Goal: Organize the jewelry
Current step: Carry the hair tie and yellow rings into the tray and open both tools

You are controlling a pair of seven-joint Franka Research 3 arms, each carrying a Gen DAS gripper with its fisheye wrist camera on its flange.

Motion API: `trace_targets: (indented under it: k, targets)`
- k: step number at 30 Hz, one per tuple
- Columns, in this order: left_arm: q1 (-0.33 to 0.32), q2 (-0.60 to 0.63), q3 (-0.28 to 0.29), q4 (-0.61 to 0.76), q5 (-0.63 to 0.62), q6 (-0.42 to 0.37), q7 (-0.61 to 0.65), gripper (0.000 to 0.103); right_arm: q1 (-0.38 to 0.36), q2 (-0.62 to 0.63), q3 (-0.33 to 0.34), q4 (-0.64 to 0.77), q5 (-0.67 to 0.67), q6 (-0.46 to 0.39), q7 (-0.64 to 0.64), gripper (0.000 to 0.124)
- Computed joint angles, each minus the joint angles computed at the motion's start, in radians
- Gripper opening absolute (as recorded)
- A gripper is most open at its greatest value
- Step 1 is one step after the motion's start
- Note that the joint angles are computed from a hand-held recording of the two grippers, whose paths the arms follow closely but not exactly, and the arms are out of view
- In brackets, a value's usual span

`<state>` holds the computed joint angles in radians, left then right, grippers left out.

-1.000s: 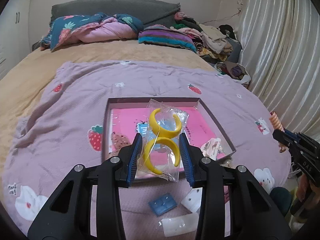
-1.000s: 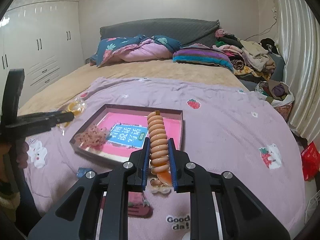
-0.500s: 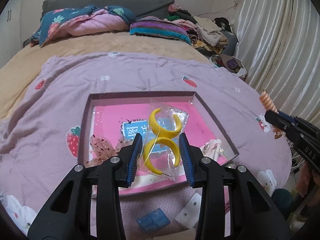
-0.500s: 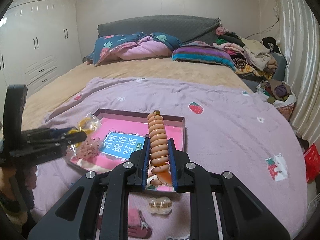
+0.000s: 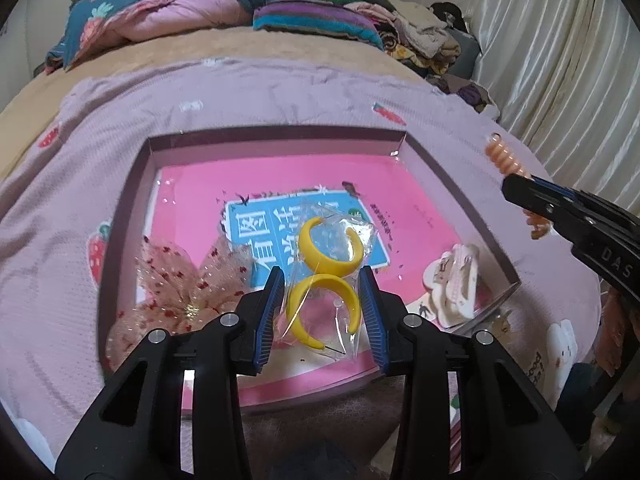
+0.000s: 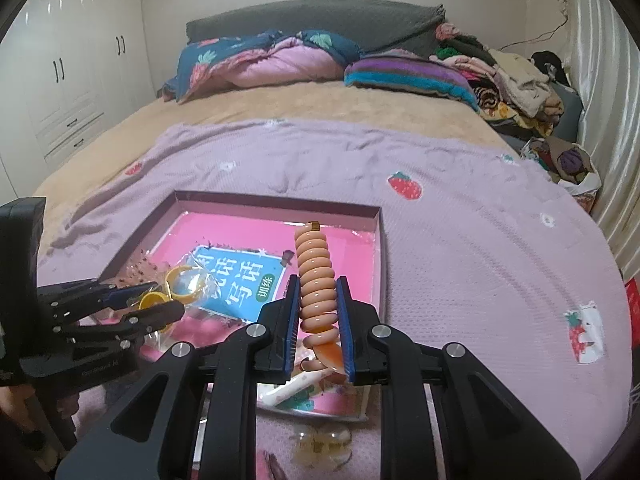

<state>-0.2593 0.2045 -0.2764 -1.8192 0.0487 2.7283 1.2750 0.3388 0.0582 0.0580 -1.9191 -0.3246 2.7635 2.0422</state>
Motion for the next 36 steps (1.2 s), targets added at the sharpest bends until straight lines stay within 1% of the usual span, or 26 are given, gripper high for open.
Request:
trace_targets:
  k: [6,9,11,13,15,17,21,23,25,29,31,34,36]
  targets:
    - [0.007,-0.005,0.0,-0.012,-0.012,-0.001,0.007,0.031,0.003,0.074,-0.004,0.062,0.087,-0.022,-0.061,0.017]
    - [0.012,-0.01,-0.001,-0.017,-0.025,-0.008,0.011,0.034,0.007,0.113,-0.008,0.1,0.143,-0.043,-0.103,0.017]
    - [0.019,-0.027,-0.005,-0.034,-0.046,-0.004,0.024,0.04,0.012,0.137,-0.013,0.124,0.172,-0.061,-0.127,0.017]
    - [0.019,-0.037,-0.002,-0.042,-0.052,-0.003,0.026,0.042,0.018,0.164,-0.019,0.15,0.19,-0.082,-0.142,0.017]
    - [0.023,-0.048,-0.002,-0.053,-0.07,0.001,0.035,0.042,0.026,0.181,-0.027,0.164,0.198,-0.099,-0.146,0.017]
    - [0.028,-0.062,-0.002,-0.069,-0.089,0.005,0.049,0.046,0.032,0.191,-0.033,0.172,0.205,-0.108,-0.149,0.018]
    - [0.028,-0.078,0.006,-0.082,-0.096,0.008,0.051,0.051,0.039,0.191,-0.043,0.162,0.214,-0.096,-0.134,0.019]
    - [0.028,-0.084,0.01,-0.086,-0.096,0.008,0.046,0.053,0.041,0.186,-0.045,0.155,0.214,-0.093,-0.132,0.022]
    - [0.026,-0.09,0.015,-0.091,-0.086,0.009,0.037,0.056,0.046,0.175,-0.048,0.142,0.202,-0.09,-0.126,0.037]
    - [0.028,-0.102,0.018,-0.102,-0.088,0.012,0.036,0.061,0.055,0.14,-0.056,0.102,0.154,-0.067,-0.079,0.049]
    - [0.027,-0.108,0.022,-0.106,-0.079,0.014,0.027,0.065,0.056,0.11,-0.056,0.068,0.134,-0.04,-0.047,0.06]
    - [0.025,-0.121,0.026,-0.115,-0.063,0.015,0.01,0.068,0.048,0.067,-0.046,0.027,0.115,-0.007,-0.024,0.071]
    - [0.026,-0.14,0.028,-0.134,-0.066,0.028,0.01,0.073,0.042,0.04,-0.037,0.003,0.103,0.011,-0.007,0.075]
